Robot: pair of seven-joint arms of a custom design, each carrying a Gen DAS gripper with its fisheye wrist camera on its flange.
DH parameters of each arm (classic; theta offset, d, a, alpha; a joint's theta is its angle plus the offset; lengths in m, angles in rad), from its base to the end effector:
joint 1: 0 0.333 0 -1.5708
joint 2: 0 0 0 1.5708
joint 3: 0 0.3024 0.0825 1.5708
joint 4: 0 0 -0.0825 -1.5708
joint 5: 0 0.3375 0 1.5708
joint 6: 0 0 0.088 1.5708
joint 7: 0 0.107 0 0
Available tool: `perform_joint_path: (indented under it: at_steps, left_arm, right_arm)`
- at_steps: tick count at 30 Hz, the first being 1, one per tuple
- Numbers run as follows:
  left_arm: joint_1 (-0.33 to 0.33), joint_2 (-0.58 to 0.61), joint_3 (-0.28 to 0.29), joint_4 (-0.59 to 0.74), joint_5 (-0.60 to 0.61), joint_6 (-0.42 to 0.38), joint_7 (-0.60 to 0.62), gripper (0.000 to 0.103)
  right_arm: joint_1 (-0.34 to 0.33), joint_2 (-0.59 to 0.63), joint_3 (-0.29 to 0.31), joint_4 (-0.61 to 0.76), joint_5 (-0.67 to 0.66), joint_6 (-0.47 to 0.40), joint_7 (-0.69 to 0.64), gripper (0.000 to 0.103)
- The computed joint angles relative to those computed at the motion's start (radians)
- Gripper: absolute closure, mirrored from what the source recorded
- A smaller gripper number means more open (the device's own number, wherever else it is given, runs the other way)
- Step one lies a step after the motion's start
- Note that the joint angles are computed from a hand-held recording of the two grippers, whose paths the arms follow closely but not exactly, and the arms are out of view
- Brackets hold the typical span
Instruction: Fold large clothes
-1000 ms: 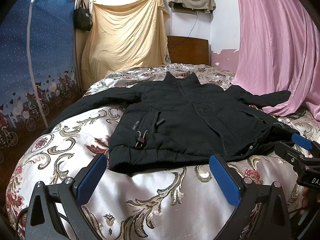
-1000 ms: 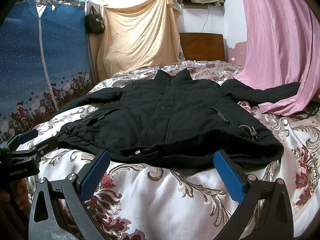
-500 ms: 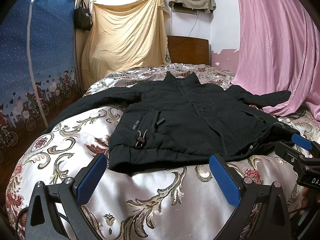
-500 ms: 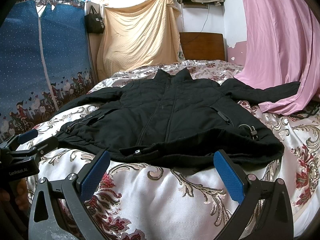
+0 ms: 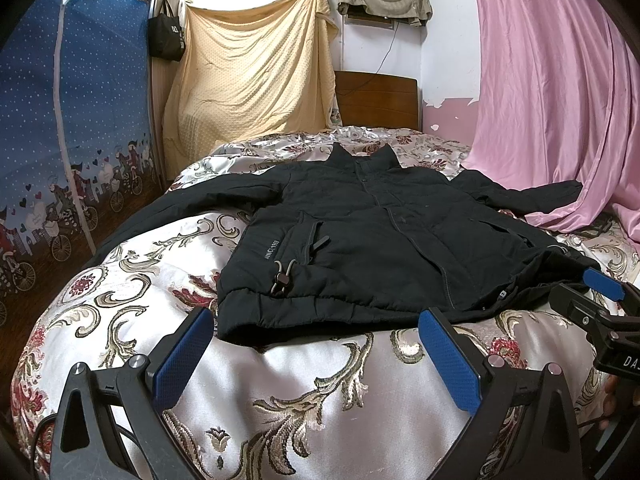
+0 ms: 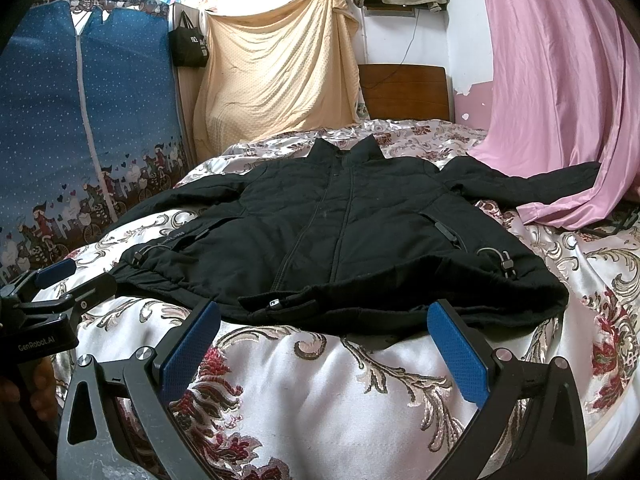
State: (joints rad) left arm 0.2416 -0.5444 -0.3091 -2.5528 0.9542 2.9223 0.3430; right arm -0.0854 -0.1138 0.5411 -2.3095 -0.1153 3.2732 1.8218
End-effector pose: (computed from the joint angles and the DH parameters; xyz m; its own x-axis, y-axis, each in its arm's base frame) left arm 0.3842 -0.0925 0.5278 0.2736 -0.9618 -0.0107 -0.4934 -0.1308 -0.8599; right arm 0.4470 0.2433 0.5294 0.3878 -0.9192 -0.0681 -0.4741 -0.1356 -0.8699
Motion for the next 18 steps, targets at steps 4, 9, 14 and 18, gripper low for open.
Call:
perform_joint_path:
  at_steps: [4, 9, 14, 18]
  left_arm:
    - [0.016, 0.006, -0.006, -0.015, 0.018, 0.018, -0.018, 0.0]
    - [-0.027, 0.032, 0.023, 0.008, -0.031, -0.019, 0.04, 0.0]
    - [-0.087, 0.069, 0.063, 0.062, -0.106, -0.091, 0.137, 0.0]
    - [-0.122, 0.111, 0.084, 0.125, -0.165, -0.162, 0.21, 0.0]
  right_arm:
    - [-0.069, 0.008, 0.063, -0.007, 0.005, 0.014, -0.003, 0.001]
    - [-0.069, 0.009, 0.058, 0.013, -0.034, -0.029, 0.028, 0.001]
    - [-0.089, 0.017, 0.06, 0.055, -0.133, -0.077, 0.101, 0.001]
    - [0.004, 0.047, -0.028, 0.107, -0.082, -0.132, 0.035, 0.001]
